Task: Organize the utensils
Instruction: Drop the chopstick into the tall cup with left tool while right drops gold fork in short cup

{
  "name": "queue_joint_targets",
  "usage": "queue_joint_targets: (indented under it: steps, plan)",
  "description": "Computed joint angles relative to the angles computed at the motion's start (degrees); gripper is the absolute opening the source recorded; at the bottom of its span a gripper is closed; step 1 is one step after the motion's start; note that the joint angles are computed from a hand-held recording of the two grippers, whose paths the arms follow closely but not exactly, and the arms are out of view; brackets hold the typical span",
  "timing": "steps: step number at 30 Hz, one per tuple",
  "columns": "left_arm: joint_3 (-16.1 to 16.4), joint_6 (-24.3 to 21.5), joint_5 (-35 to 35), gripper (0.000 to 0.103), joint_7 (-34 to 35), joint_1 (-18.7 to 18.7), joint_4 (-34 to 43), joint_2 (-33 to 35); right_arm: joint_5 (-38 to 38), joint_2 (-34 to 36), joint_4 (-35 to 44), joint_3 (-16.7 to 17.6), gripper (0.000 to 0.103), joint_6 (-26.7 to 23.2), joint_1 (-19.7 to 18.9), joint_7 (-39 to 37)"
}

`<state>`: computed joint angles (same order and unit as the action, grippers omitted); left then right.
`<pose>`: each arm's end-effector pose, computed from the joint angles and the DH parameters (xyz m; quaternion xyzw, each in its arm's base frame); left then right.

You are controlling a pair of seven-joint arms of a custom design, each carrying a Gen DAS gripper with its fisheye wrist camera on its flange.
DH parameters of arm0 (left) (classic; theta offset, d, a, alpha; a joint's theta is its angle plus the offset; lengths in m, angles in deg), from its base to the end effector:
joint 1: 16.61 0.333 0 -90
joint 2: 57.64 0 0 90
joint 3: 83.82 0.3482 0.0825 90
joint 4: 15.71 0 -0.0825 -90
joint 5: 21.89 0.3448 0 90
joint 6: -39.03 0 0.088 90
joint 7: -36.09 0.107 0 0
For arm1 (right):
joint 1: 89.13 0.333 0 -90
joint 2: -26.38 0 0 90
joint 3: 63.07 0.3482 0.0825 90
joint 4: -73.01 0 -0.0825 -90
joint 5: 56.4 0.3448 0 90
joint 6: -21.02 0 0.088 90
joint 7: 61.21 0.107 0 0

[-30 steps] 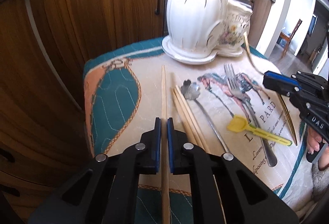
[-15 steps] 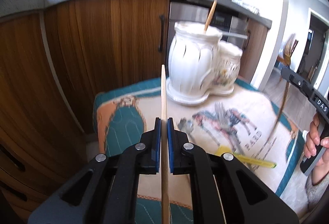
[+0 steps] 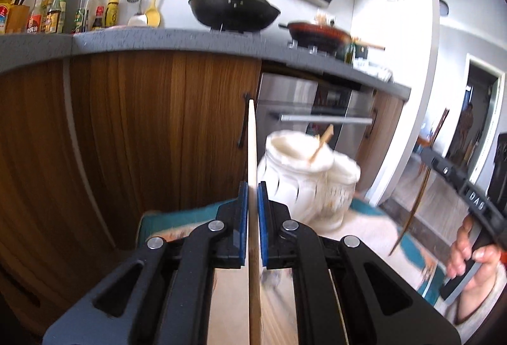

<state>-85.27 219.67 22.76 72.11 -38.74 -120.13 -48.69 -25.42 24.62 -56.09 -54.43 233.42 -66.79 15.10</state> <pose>0.5321 -0.2992 0.6196 -0.5109 0.6585 -0.4877 0.2598 0.4619 0.1997 0.6037 -0.5548 0.5150 -0.3500 0.5519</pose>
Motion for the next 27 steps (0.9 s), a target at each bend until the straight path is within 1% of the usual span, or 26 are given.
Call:
queue_joint_targets:
  steps: [1, 3, 5, 7, 8, 10, 11, 12, 13, 15, 16, 18, 19, 21, 24, 27]
  plan:
    - [-0.2, 0.7, -0.6, 0.006, 0.3, 0.3, 1.1, 0.7, -0.5, 0.5, 1.0, -0.2, 0.005, -0.1, -0.1, 0.5]
    - [-1.4, 1.7, -4.5, 0.006, 3.1, 1.3, 4.4, 3.0, -2.7, 1.6, 3.1, -1.0, 0.005, -0.4, -0.5, 2.6]
    - [-2.2, 2.5, -7.8, 0.006, 6.0, 1.6, 7.7, 5.2, -2.2, 3.1, 6.1, -1.4, 0.005, -0.9, -0.5, 1.8]
    - [-0.4, 3.4, -9.0, 0.006, 6.8, -0.2, 11.3, 7.4, 0.2, 4.7, 9.8, -2.1, 0.005, -1.2, 0.2, -1.1]
    - [1.3, 3.6, -9.3, 0.006, 6.8, -1.7, 13.7, 8.9, 1.1, 5.4, 11.3, -2.5, 0.005, -1.3, 0.5, -2.2]
    - [1.1, 3.5, -11.7, 0.006, 8.8, -2.2, 18.6, 12.0, 2.1, 7.0, 14.7, -3.4, 0.005, -1.2, 1.2, -3.7]
    - [3.0, 3.7, -12.0, 0.006, 8.3, -3.8, 20.6, 13.4, 2.5, 7.7, 16.1, -3.9, 0.005, -1.0, 1.5, -4.2]
    - [4.0, 3.8, -12.8, 0.006, 8.6, -4.7, 22.1, 14.4, 2.4, 8.6, 17.5, -4.3, 0.005, -0.6, 1.7, -4.3]
    - [4.1, 4.3, -14.1, 0.006, 9.1, -4.8, 24.8, 16.4, 2.6, 9.5, 18.9, -4.7, 0.005, -0.5, 1.9, -4.3]
    - [5.6, 4.4, -16.2, 0.006, 9.6, -6.0, 28.3, 18.9, 2.9, 10.7, 20.7, -5.4, 0.005, -1.0, 2.1, -3.9]
    - [5.9, 4.2, -17.5, 0.006, 10.0, -6.2, 31.0, 20.8, 2.8, 11.4, 21.6, -5.8, 0.005, -1.4, 2.1, -3.3]
    - [5.1, 4.7, -19.4, 0.006, 11.6, -5.8, 33.8, 23.1, 2.7, 12.5, 22.5, -6.3, 0.005, -1.8, 2.3, -2.1]
    - [6.0, 4.2, -20.2, 0.006, 12.1, -6.4, 35.5, 24.4, 2.3, 13.0, 22.7, -6.5, 0.005, -2.1, 2.0, -0.9]
    - [4.9, 4.2, -21.8, 0.006, 14.1, -6.0, 38.0, 26.6, 0.0, 13.7, 22.3, -6.3, 0.005, -2.3, 1.1, 2.6]
    - [4.5, 3.7, -23.7, 0.006, 16.9, -6.3, 40.0, 28.6, -2.6, 14.7, 22.0, -6.6, 0.005, -3.5, 0.5, 6.3]
    - [4.0, 3.4, -25.1, 0.006, 19.7, -6.3, 39.3, 28.9, -4.6, 15.5, 22.0, -7.3, 0.005, -5.4, 0.5, 8.5]
